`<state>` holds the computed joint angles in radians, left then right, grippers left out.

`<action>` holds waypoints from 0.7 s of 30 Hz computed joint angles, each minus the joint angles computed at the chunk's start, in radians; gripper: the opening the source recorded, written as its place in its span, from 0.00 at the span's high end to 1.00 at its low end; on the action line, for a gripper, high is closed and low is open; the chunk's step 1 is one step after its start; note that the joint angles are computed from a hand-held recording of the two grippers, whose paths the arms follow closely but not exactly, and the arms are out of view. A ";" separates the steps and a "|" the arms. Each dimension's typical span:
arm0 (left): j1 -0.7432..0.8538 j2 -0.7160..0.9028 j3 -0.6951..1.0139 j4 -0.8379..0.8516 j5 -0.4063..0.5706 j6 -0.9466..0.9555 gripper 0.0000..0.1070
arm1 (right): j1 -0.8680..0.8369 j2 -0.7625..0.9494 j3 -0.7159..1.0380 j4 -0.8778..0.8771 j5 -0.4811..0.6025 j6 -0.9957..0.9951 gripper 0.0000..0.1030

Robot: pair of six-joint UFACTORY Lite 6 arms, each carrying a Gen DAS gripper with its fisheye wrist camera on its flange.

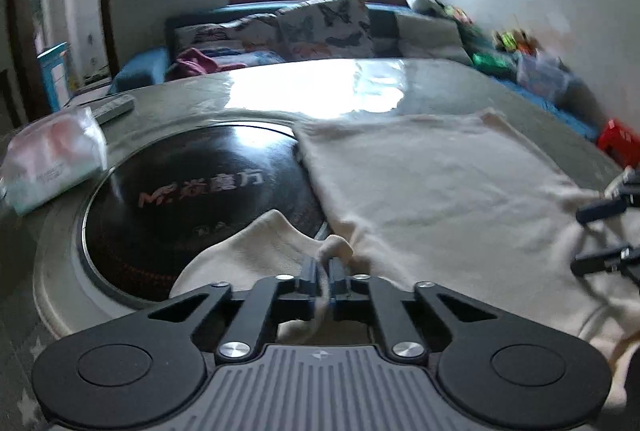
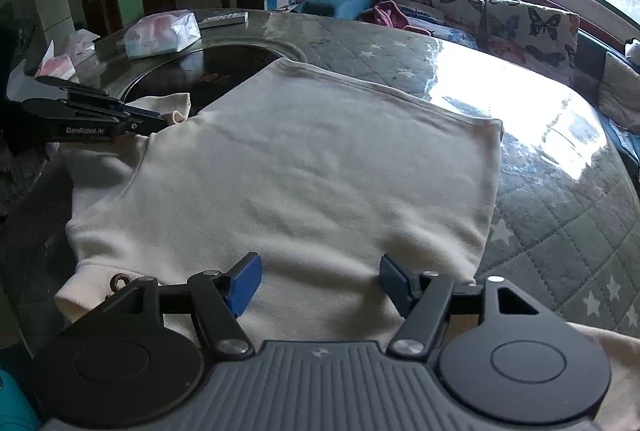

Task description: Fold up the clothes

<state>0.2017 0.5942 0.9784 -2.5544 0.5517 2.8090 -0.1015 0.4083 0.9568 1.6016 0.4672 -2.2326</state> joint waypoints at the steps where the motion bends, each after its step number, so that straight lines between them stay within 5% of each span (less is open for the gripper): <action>1: 0.014 -0.019 -0.025 -0.010 0.025 -0.004 0.97 | 0.002 -0.001 -0.002 0.006 -0.003 -0.004 0.33; 11: 0.300 -0.243 -0.224 -0.016 0.166 -0.129 0.97 | 0.021 -0.021 -0.026 0.052 -0.029 -0.044 0.32; 21: 0.426 -0.151 -0.280 -0.128 0.193 0.032 0.97 | 0.027 -0.032 -0.034 0.047 -0.042 -0.048 0.29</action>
<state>0.6279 0.4435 0.6982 -2.6824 0.7444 2.8407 -0.0742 0.3762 0.9225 1.6487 0.4248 -2.2805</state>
